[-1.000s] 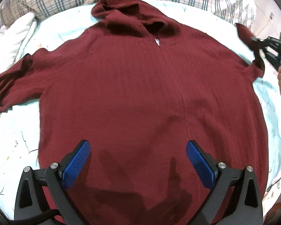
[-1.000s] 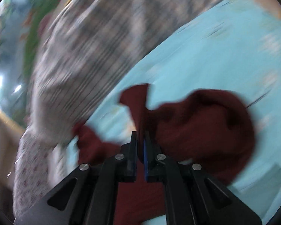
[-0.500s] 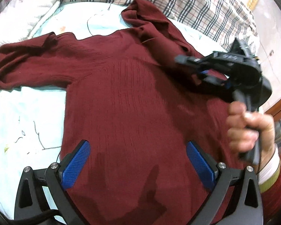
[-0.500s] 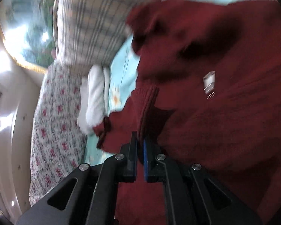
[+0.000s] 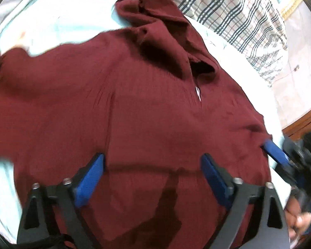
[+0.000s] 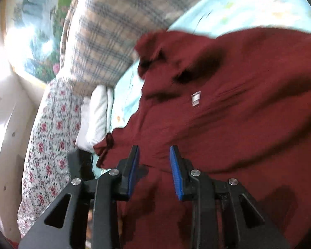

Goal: Fold large clothes
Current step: 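Carry the sleeve across the sweater body with the right tool and release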

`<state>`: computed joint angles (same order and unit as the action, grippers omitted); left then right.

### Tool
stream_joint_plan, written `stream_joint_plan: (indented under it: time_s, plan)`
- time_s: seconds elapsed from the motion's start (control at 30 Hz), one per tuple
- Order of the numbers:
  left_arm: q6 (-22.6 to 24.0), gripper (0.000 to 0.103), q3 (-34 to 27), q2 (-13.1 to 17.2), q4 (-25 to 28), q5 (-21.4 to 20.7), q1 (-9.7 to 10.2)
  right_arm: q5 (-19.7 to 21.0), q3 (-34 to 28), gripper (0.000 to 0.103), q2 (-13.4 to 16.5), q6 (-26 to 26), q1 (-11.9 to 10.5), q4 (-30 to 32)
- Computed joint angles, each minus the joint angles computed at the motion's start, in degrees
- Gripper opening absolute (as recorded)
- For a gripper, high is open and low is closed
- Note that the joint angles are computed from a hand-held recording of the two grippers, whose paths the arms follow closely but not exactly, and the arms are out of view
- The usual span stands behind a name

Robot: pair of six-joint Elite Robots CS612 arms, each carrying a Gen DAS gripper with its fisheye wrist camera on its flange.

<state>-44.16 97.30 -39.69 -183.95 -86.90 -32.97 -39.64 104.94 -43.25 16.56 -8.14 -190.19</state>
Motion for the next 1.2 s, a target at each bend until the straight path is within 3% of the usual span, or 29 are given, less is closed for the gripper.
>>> stream_joint_plan:
  time_s: [0.07,0.1,0.13,0.2,0.27,0.33,0.47,0.7,0.8,0.83,0.87,0.93,1.03,1.2]
  plan:
    - [2.8,0.046,-2.2,0.5,2.8,2.8,-0.26,-1.9,2.2,0.032,-0.9,2.3,-1.2,-3.3]
    - [3.8,0.014,-3.2,0.8,4.3,3.6,-0.29,-3.0,3.2,0.032,-1.4,3.3,-1.8,-4.7]
    - [4.6,0.009,-3.8,1.0,4.9,3.9,-0.3,-4.6,4.3,0.032,-1.8,4.4,-2.4,-6.2]
    - [5.5,0.008,-3.0,0.4,3.4,7.8,-0.99,-7.3,5.8,0.032,-2.6,5.1,-3.3,-8.2]
    - [5.7,0.008,-1.3,-0.8,2.0,14.2,-1.77,-10.5,6.9,0.032,-3.6,4.5,-4.1,-8.8]
    - [2.9,0.008,0.7,-1.9,0.5,16.7,-1.27,-14.2,7.4,0.033,-4.4,3.7,-4.8,-8.2]
    - [-0.5,0.008,3.3,-2.7,-0.8,13.1,0.92,-18.6,5.5,0.055,-4.0,2.0,-5.6,-5.2]
    - [1.8,0.008,3.3,-2.5,1.0,14.3,-0.01,-25.2,-4.0,0.055,-0.2,-3.9,-3.7,9.4]
    - [1.9,0.008,3.2,-2.5,1.5,14.8,-0.13,-24.3,-7.2,0.055,1.5,-5.4,-3.6,13.8]
    - [1.7,0.008,3.2,-2.5,1.4,14.9,-0.07,-24.1,-7.5,0.049,1.6,-7.0,-3.6,14.3]
    - [1.4,0.008,3.3,-2.5,1.4,14.8,0.03,-23.5,-7.7,0.007,1.4,-8.5,-3.5,15.1]
    - [1.3,0.008,3.2,-2.4,0.6,14.6,0.11,-22.4,-7.5,0.008,1.0,-8.2,-3.8,12.8]
    - [1.6,0.008,2.6,-2.1,1.2,14.2,-0.14,-25.0,-7.6,0.008,0.8,-8.2,-3.5,9.8]
    - [1.4,0.008,1.6,-1.3,3.9,15.0,-0.59,-29.7,-9.5,0.008,1.6,-8.7,-3.2,15.5]
